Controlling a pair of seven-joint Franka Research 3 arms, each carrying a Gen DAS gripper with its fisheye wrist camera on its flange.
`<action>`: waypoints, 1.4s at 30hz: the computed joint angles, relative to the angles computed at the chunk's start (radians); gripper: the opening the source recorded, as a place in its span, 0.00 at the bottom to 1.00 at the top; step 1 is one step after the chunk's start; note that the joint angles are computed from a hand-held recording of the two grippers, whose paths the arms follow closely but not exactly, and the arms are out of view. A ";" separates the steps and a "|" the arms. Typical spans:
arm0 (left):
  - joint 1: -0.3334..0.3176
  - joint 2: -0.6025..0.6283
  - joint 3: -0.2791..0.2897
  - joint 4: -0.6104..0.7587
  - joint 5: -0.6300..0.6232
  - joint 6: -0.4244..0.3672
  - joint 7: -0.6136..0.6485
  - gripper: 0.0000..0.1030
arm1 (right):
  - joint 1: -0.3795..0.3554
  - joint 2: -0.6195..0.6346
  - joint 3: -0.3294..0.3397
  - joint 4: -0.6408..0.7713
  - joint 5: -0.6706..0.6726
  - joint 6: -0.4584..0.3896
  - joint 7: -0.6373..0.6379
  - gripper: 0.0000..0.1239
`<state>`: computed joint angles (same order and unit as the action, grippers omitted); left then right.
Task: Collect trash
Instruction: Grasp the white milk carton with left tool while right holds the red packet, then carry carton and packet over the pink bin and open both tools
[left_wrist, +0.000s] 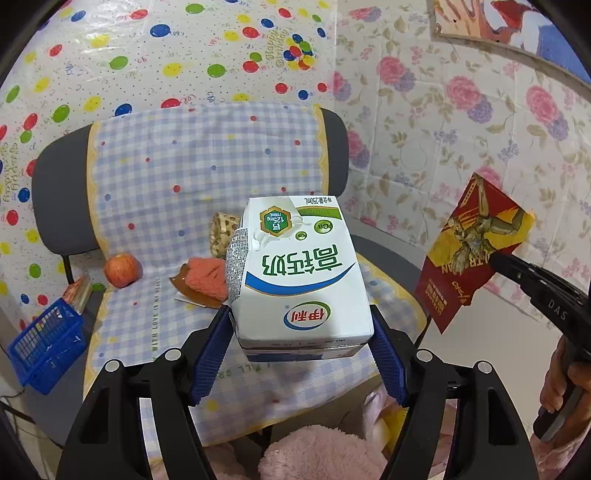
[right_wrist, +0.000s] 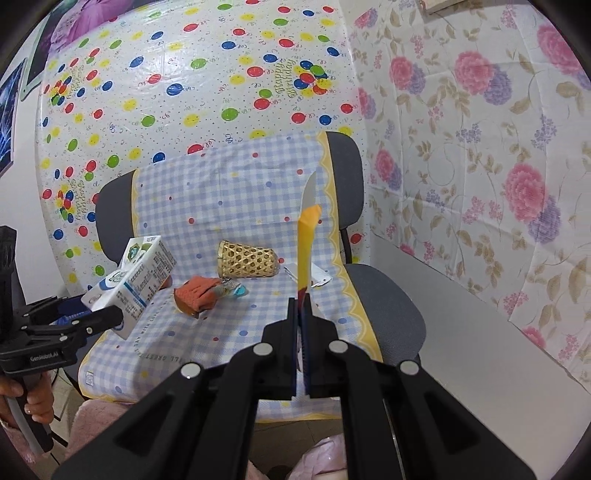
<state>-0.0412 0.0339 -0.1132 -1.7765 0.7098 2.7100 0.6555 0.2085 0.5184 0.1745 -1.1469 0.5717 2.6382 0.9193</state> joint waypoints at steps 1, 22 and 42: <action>0.000 0.000 0.000 -0.002 -0.002 0.006 0.001 0.69 | 0.002 -0.002 -0.005 -0.003 -0.004 0.002 0.007 0.02; -0.007 0.042 -0.012 -0.022 -0.090 0.052 0.109 0.70 | -0.001 -0.049 -0.027 -0.080 -0.043 0.024 0.008 0.02; -0.126 0.285 -0.116 0.051 -0.479 0.094 0.543 0.70 | -0.067 -0.281 -0.114 -0.557 0.018 -0.004 0.079 0.02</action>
<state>-0.1673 0.3186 -0.2289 -1.7251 0.2309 2.8036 1.1988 0.1411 0.2370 0.0609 -1.7042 0.5900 2.6341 0.9984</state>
